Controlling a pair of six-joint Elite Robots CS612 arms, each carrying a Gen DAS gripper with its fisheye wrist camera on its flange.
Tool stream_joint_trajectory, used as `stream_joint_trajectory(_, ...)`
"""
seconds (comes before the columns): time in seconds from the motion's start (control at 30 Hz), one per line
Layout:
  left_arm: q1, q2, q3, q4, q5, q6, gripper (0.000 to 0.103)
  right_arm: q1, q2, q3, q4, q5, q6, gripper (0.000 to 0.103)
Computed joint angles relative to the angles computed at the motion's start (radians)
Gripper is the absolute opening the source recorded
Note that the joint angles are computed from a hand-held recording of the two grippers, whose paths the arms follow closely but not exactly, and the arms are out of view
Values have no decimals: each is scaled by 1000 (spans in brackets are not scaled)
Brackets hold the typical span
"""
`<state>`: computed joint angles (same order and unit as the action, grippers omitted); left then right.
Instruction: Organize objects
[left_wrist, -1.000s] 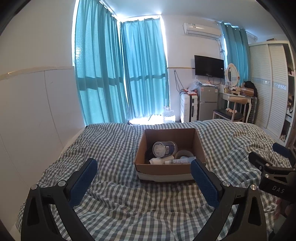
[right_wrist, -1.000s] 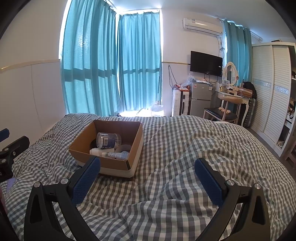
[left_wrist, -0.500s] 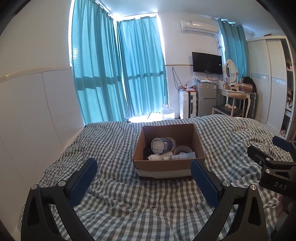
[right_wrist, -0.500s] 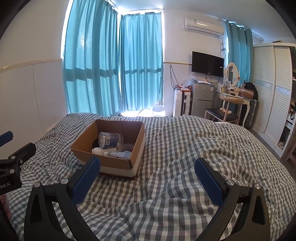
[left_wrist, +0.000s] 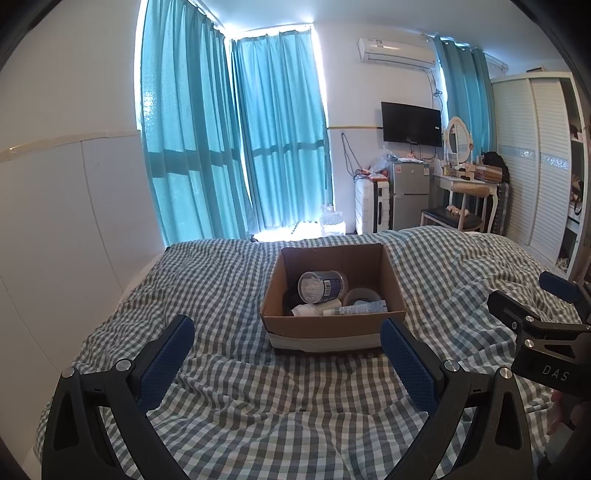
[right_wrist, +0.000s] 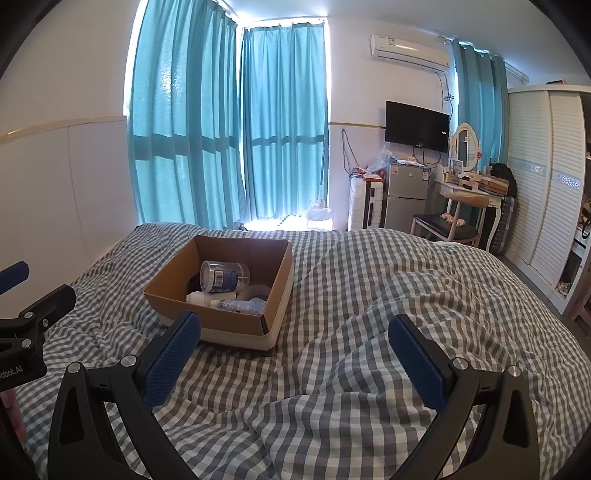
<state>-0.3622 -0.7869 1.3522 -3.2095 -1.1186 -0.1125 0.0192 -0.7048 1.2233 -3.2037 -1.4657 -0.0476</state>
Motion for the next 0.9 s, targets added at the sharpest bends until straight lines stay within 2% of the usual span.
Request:
stream_joint_trajectory(0.53, -3, 0, 3, 3, 14, -9, 103, 1, 1, -3, 9, 2, 1, 102)
stream_joint_trajectory(0.67, 0, -4, 7, 1, -10, -10, 103, 2, 1, -3, 8, 1, 2, 102)
stream_joint_trajectory(0.9, -6, -5, 11, -7, 21, -18, 103, 5, 3, -5, 15, -1, 1, 102)
